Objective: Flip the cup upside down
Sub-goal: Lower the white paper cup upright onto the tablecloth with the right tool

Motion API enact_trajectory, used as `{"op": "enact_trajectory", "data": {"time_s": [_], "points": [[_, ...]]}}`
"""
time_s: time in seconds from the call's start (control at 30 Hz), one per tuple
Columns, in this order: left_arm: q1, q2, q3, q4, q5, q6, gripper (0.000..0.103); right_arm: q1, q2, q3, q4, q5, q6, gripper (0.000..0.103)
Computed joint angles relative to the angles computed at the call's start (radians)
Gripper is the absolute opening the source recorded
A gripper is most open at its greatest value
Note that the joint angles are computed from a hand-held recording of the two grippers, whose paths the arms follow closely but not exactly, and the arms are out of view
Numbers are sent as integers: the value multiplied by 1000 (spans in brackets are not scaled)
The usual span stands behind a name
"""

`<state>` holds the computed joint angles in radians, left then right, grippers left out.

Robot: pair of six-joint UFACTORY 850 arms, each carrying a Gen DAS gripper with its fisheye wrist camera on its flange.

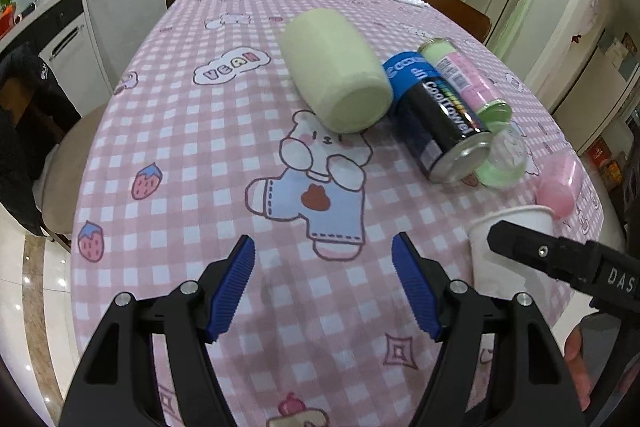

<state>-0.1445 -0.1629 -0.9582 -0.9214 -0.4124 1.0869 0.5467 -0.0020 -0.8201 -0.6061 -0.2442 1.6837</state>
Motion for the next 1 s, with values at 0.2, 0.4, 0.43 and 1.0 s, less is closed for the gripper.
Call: {"op": "enact_trajectory", "data": {"time_s": [0.2, 0.4, 0.43, 1.0], "points": [[-6, -35, -28, -7, -17, 24, 70, 13, -31, -39, 28, -76, -63, 69], [-24, -41, -34, -29, -46, 75, 70, 64, -11, -44, -272, -212, 190, 69], [-30, -37, -31, -30, -40, 79, 70, 80, -6, -44, -340, -255, 244, 69], [-51, 6, 1, -125, 11, 140, 70, 181, -38, -12, -840, -550, 482, 66]]}}
